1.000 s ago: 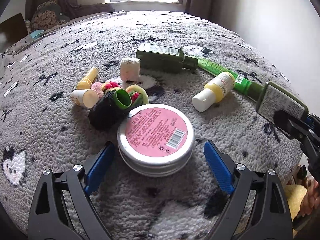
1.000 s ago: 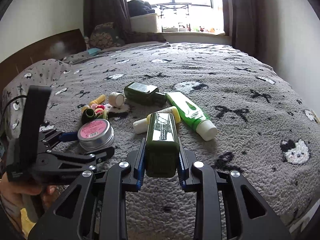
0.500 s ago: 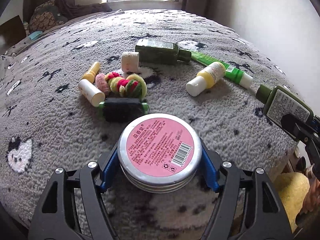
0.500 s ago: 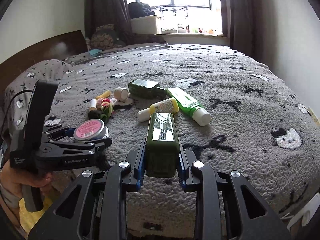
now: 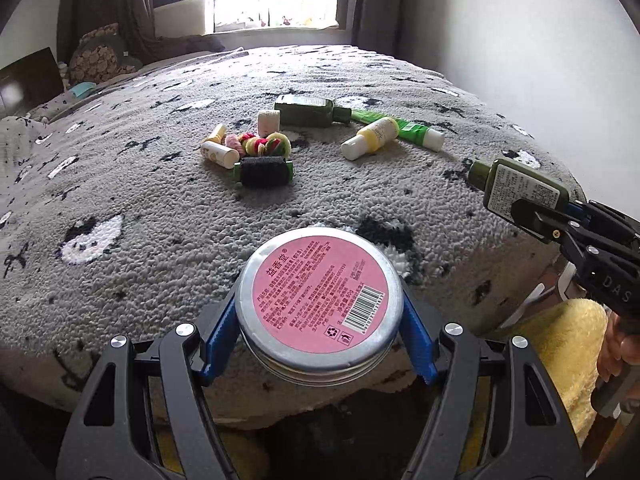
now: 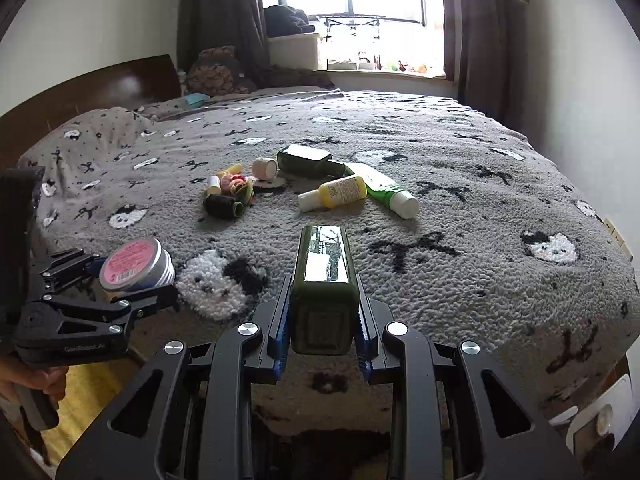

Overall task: Collect trash
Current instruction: 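Carry the green bottle and pink tin down over the bin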

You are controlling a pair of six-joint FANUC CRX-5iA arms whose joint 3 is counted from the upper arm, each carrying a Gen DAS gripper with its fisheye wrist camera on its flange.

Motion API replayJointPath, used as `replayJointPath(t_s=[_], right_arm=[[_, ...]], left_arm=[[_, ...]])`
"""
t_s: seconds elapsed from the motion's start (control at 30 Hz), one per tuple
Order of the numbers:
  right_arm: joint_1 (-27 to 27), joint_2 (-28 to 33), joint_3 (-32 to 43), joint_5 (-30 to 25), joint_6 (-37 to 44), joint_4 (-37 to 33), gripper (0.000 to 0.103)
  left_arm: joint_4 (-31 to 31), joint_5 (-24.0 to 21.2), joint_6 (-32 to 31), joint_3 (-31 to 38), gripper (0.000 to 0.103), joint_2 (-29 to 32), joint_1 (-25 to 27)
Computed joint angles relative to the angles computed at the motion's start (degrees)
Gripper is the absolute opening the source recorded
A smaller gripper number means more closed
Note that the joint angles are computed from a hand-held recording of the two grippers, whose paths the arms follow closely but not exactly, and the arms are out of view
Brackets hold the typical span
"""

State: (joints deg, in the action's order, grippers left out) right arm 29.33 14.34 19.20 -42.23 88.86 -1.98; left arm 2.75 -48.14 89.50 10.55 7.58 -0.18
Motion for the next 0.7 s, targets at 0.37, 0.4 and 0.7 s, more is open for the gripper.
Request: replayJointPath(t_s=[0.37,0.4,0.7], right_arm=[[1.3,-6.9,-7.8,0.7,3.0,-1.2,0.028],[1.2,-7.1,-7.9,0.2,3.6,-1.8,0.028],[1.7,-4.7,-7.2,-8.0,6.7,-5.5,0.028]], left_arm=[[-0.6,1.8,0.6,-7.8,0.067,-8.2,-1.2],[-0.5,1.7,0.6,-8.4,0.067,-8.6,-1.1],[0.8,-1.9,0.9,-13.6,0.067,-9.5,-0.6]])
